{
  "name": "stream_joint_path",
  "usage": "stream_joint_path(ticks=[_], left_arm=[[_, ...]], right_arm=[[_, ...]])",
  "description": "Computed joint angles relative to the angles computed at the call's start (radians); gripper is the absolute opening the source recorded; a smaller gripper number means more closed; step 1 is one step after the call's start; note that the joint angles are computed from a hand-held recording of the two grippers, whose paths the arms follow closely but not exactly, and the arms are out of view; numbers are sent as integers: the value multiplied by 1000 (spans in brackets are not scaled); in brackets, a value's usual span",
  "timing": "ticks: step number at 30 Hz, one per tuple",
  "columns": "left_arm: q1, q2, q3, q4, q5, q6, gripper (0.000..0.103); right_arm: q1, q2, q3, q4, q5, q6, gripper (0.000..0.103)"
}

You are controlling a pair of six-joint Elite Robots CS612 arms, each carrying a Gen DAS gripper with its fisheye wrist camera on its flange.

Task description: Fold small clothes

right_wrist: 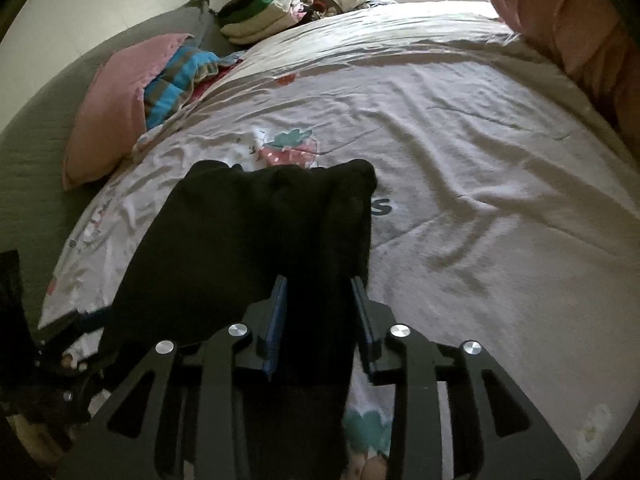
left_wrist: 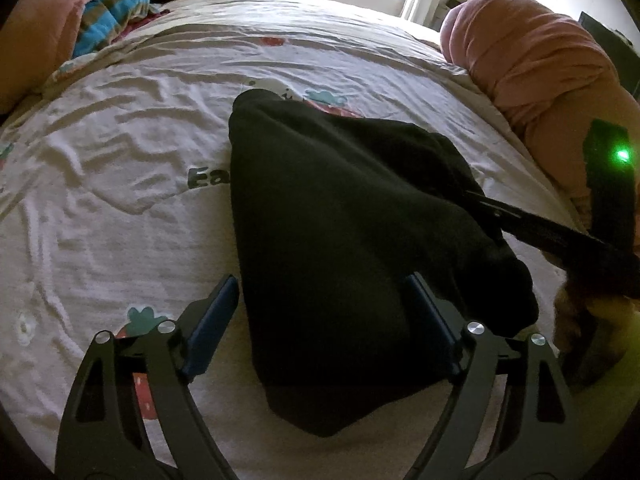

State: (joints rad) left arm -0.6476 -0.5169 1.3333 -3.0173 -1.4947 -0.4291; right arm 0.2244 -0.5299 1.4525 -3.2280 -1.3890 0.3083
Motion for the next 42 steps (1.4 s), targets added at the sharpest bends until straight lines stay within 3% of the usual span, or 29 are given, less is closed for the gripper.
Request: stream_joint_path(ticks=[1, 4, 12, 14, 18, 20, 24, 36, 38, 40, 42], left_arm=[[0, -1, 2, -3, 0, -2, 78], [0, -2, 8, -10, 0, -5, 78], [-4, -12, 27, -30, 8, -3, 79], [-6, -15, 33, -35, 10, -3, 80], [-8, -23, 50, -51, 13, 1, 82], [-10, -28, 60, -56, 19, 7, 82], [-10, -33, 72, -64, 21, 3, 83], [-7, -44, 98, -91, 27, -16, 87], [-8, -48, 105, -101, 34, -17, 90], [-8, -52, 110, -108, 36, -17, 91], [-10, -56, 114, -113, 40, -14, 93]], right_arm=[[2, -5, 9, -11, -5, 1, 32], [10, -27, 55, -79, -23, -1, 50], [28, -63, 136, -175, -44, -5, 62], [30, -65, 140, -149, -39, -11, 62], [47, -61, 118, 10, -166, -14, 61], [38, -57, 127, -3, -135, 25, 61], [48, -63, 136, -15, -182, 18, 61], [54, -89, 171, -154, -193, 28, 63], [56, -95, 178, -179, -190, 24, 71], [59, -101, 186, -198, -192, 18, 71], [62, -107, 191, -208, -194, 9, 80]])
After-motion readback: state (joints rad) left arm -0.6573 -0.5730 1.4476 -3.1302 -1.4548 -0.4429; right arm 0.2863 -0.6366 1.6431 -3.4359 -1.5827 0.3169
